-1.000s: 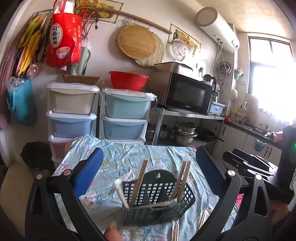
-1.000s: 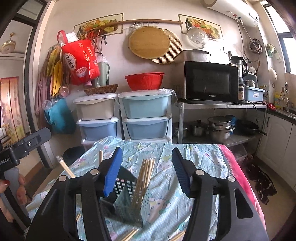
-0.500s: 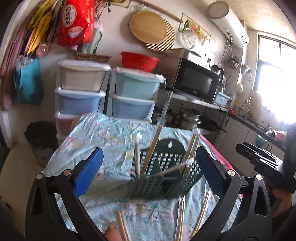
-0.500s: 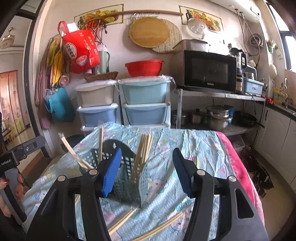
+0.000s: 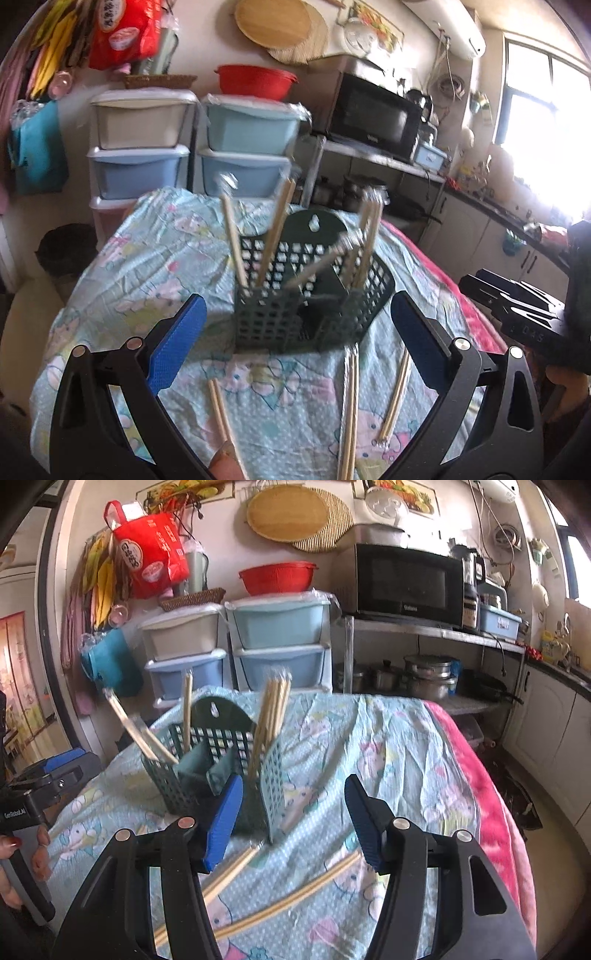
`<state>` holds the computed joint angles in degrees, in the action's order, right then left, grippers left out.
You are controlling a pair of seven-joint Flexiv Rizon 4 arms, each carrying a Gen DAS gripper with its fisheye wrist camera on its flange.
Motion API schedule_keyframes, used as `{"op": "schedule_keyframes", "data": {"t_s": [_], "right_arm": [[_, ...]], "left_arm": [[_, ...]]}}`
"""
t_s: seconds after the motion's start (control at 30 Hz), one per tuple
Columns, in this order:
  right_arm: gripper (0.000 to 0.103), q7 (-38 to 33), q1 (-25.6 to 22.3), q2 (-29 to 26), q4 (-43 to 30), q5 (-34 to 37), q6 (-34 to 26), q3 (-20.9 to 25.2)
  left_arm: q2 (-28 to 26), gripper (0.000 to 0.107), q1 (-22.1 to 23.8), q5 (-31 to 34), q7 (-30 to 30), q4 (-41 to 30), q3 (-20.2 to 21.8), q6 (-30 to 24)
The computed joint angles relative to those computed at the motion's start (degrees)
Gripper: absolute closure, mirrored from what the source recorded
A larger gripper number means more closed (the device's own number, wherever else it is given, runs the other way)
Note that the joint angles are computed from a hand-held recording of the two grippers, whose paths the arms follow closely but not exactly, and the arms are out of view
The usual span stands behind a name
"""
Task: Organize utensils
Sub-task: 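Withdraw both tools from the caddy and move toward the loose chopsticks, then close the left tool on a chopstick while the right tool grasps another chopstick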
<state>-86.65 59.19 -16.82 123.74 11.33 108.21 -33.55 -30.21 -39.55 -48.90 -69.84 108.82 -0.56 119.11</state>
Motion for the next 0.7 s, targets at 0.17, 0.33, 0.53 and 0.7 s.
{"op": "schedule_keyframes", "data": {"t_s": [0.17,0.33,0.53,0.7], "right_arm": [[0.048,1.50,-2.67,-0.63,0.90,-0.82,-0.90,2.36],[0.048,3.28,-5.81,-1.59,1.65,-2.53,-1.70,4.73],[0.048,6.28,-11.27,-3.01,1.32,-6.29,-3.71,8.62],[0.050,9.74,-19.24,-4.53,-0.45,-10.80,-6.10,15.11]], "left_arm": [[-2.63,0.015,-4.50,-4.61,4.60,-3.34,3.83,-4.87],[-5.43,0.015,-9.36,-5.89,5.35,-6.75,10.04,-11.92],[-8.83,0.015,-12.59,-3.26,2.34,-10.57,16.30,-21.34],[-11.36,0.031,-13.11,1.30,-0.88,-14.00,19.24,-28.21]]}}
